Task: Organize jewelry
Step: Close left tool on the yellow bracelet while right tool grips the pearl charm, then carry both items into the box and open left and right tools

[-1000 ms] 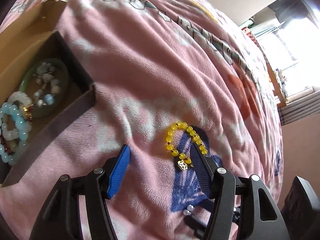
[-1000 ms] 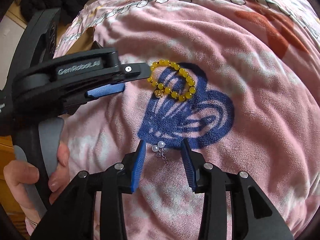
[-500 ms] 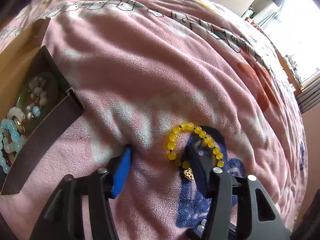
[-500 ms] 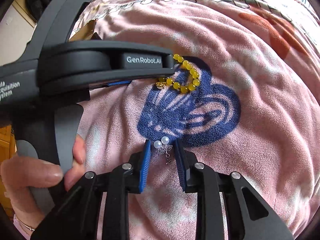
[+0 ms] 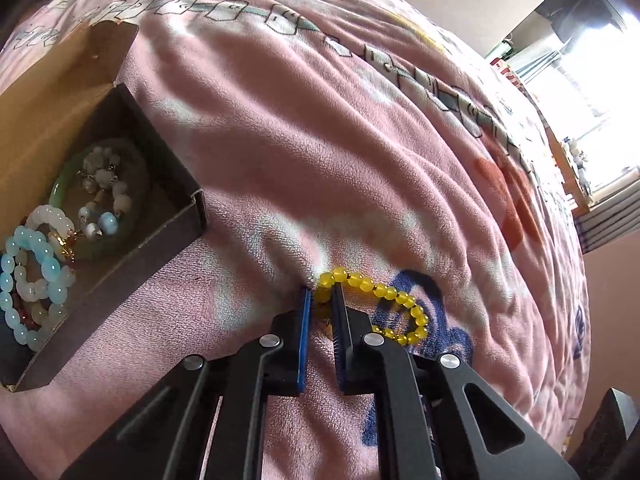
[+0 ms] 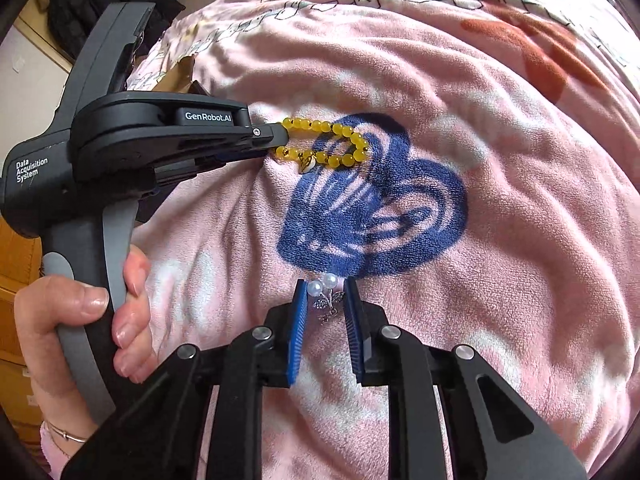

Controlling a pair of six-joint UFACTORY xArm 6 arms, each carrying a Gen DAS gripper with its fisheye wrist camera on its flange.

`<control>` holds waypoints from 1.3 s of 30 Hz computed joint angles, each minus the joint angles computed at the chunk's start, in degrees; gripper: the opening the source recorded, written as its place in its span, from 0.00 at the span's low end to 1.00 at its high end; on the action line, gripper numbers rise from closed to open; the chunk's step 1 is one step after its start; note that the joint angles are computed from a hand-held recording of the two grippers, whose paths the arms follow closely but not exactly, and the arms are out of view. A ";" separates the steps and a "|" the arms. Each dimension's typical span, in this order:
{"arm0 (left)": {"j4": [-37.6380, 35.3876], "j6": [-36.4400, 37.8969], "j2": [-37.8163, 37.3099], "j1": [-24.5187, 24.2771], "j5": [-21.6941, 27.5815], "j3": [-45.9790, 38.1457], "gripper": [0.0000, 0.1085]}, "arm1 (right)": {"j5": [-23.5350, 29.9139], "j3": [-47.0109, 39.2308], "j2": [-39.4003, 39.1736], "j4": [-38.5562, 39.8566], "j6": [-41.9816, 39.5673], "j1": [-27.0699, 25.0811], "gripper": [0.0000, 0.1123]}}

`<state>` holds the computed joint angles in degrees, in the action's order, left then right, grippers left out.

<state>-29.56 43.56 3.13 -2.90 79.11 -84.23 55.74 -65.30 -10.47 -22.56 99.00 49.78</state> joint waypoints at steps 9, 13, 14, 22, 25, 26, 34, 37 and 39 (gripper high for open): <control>-4.58 1.12 -3.78 2.04 -1.63 -1.75 0.08 | 1.30 -0.13 -2.54 -1.88 1.61 0.62 0.17; -5.50 0.58 -5.33 3.67 -5.15 -2.80 0.08 | 2.49 -2.10 -2.20 -2.52 0.51 -0.06 0.17; -4.75 0.22 -6.26 3.88 -8.18 -2.32 0.08 | 2.74 -2.68 -2.09 -2.56 -0.19 -0.55 0.17; -3.98 -5.73 -1.87 8.64 -13.73 -8.50 0.08 | 4.50 -14.93 3.80 -1.51 -12.37 -6.86 0.17; -4.51 -9.00 0.49 9.75 -13.62 -10.81 0.08 | 6.12 -24.62 10.10 -0.12 -20.63 -9.38 0.17; -4.03 -9.81 1.04 9.77 -13.52 -11.37 0.08 | 6.80 -28.36 12.54 0.65 -23.09 -10.19 0.17; -1.97 -11.14 2.10 9.85 -13.31 -12.51 0.08 | 12.18 -54.60 31.42 11.68 -38.50 -15.18 0.17; -1.26 -12.19 3.33 10.22 -12.78 -13.75 0.08 | 18.11 -66.26 39.25 14.09 -42.29 -16.00 0.17; -0.51 -12.93 4.04 10.37 -12.48 -14.36 0.08 | 21.30 -72.60 43.30 15.24 -43.81 -16.57 0.17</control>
<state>-30.07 30.63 7.16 7.47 66.62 -98.58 77.04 -137.90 32.83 -7.31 55.20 33.21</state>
